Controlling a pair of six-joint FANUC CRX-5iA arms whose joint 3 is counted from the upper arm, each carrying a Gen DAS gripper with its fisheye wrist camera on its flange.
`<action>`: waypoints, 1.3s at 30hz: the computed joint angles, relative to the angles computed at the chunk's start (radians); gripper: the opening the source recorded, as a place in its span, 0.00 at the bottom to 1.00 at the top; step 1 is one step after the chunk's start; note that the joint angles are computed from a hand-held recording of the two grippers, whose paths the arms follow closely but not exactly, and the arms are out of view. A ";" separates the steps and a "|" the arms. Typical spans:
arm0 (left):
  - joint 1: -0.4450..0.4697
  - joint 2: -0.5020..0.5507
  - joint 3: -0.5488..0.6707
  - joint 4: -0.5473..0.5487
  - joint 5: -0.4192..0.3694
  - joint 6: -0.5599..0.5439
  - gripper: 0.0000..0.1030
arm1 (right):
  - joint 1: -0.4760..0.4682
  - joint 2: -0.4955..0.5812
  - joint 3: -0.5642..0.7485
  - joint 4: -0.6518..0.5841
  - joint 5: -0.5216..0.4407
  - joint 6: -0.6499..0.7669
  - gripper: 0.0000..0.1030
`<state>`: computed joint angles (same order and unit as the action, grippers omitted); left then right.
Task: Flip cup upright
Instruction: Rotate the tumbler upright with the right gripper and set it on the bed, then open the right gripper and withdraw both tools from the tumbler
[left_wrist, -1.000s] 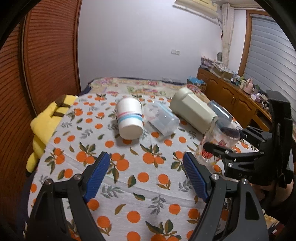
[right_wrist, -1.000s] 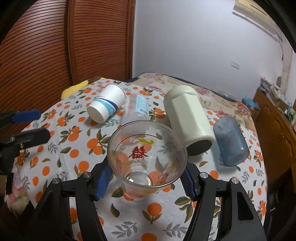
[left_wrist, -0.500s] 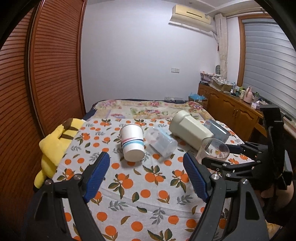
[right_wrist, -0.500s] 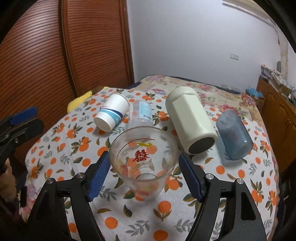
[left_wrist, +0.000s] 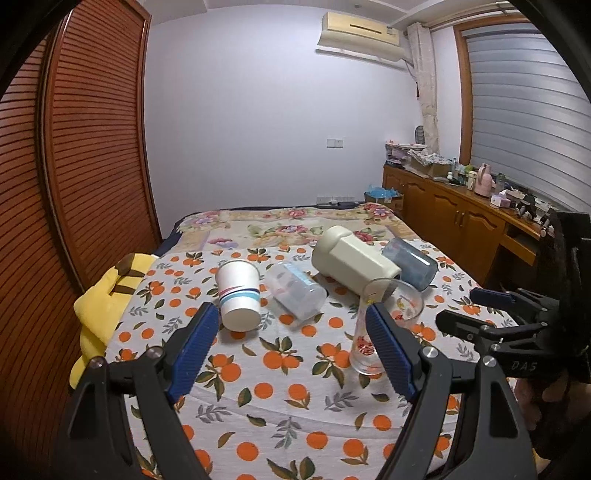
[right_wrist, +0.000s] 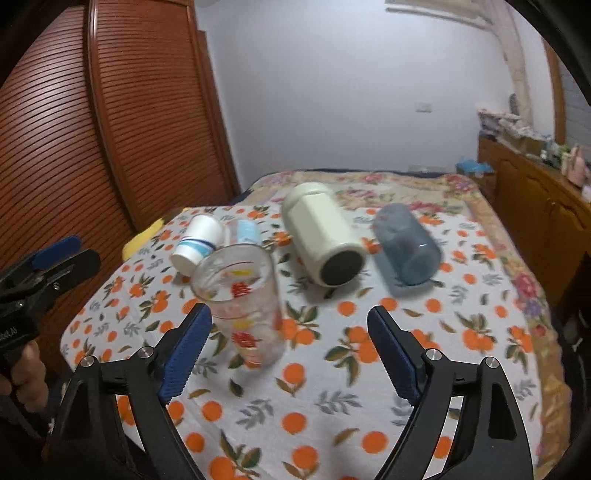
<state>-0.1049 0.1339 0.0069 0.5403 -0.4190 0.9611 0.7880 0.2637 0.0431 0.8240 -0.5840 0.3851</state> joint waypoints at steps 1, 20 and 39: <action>-0.003 -0.002 -0.001 0.001 -0.001 -0.002 0.80 | 0.000 -0.013 -0.023 0.046 -0.003 -0.042 0.86; -0.012 -0.061 -0.079 -0.014 0.011 0.027 0.81 | -0.003 -0.130 -0.247 0.399 -0.002 -0.434 0.86; -0.006 -0.060 -0.080 -0.047 0.007 0.064 0.81 | -0.002 -0.128 -0.250 0.417 -0.018 -0.436 0.86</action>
<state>-0.1114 0.0741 -0.0735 0.4938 -0.4123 1.0247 0.7860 0.1355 -0.2064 1.2408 -0.6024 -0.0511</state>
